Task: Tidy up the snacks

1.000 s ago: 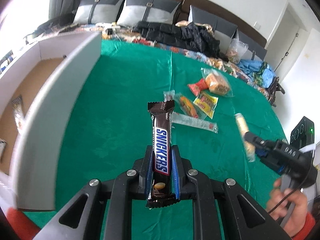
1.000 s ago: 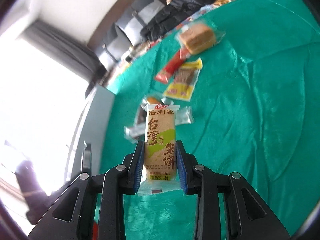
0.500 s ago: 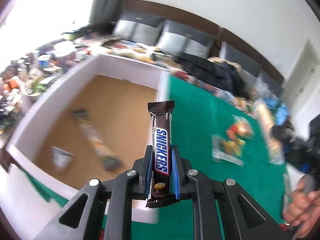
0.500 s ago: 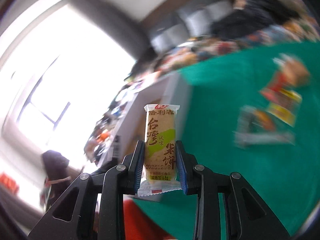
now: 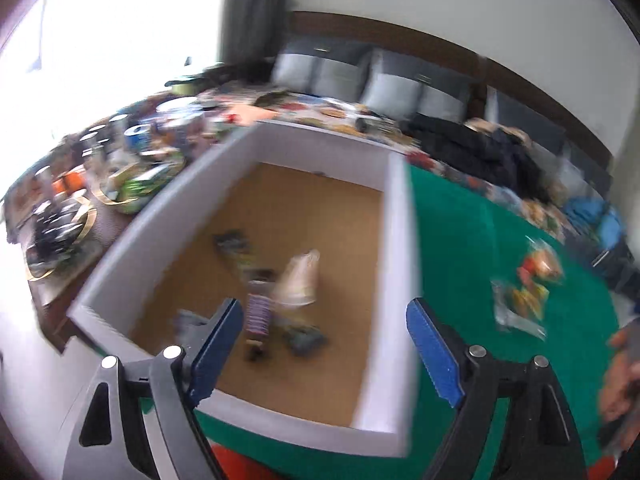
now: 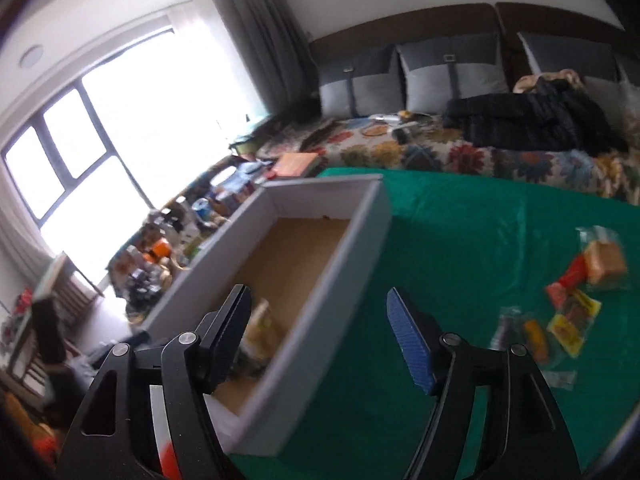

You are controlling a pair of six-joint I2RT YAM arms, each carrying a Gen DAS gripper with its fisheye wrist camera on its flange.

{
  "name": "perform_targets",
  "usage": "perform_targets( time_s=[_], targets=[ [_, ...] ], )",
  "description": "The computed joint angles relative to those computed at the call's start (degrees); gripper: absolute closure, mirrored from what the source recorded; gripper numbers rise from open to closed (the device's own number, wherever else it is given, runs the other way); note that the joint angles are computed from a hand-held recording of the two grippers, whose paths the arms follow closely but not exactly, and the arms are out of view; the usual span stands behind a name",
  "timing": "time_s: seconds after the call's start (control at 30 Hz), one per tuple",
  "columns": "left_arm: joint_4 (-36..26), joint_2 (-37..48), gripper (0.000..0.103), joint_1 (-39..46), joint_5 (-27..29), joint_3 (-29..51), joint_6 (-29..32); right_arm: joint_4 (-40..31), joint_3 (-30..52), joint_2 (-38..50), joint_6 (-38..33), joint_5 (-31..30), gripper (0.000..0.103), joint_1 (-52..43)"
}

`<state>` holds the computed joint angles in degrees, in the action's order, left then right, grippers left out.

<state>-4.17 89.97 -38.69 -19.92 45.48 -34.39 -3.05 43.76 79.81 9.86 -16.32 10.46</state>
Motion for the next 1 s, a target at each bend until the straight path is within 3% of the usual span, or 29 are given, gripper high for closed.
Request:
perform_targets(
  time_s=[0.1, 0.2, 0.3, 0.37, 0.47, 0.6, 0.9, 1.0],
  targets=[
    [-0.60, 7.02, 0.011, -8.30, -1.47, 6.17, -2.10, 4.27, -13.02, -1.86, -12.76, 1.81, 0.030, -11.97],
    [-1.39, 16.86, 0.006, -15.06, -2.22, 14.75, -4.24, 15.32, -23.37, 4.46, -26.57, 3.49, 0.030, -26.70],
    [-5.14, 30.31, 0.006, -19.65, -2.57, 27.33, -4.68, 27.26, -26.73, 16.58, -38.41, 1.37, 0.030, -43.67],
    [-8.34, 37.15, 0.006, -21.50, -2.39, 34.80, -4.93, 31.19, -25.28, 23.68, -43.41, -0.68, 0.030, -53.44],
    [-13.03, 47.28, 0.006, -23.46, -2.91, 46.98, -3.91, 32.33, -21.57, 29.56, -46.26, -2.94, 0.030, -61.99],
    [-19.21, 56.99, 0.006, -24.00, -1.82, 60.93, -2.79, 29.38, -18.15, 30.63, -45.22, -3.68, 0.030, -64.41],
    [-22.25, 68.25, 0.005, -22.94, 0.07, 76.40, -1.68, 32.37, -19.62, 29.76, -40.25, -2.08, 0.029, -58.68],
    [-22.77, 70.66, 0.000, -22.56, -0.27, 80.17, 0.05, 31.59, -18.72, 30.37, -38.92, -1.51, 0.020, -58.63]
  ],
)
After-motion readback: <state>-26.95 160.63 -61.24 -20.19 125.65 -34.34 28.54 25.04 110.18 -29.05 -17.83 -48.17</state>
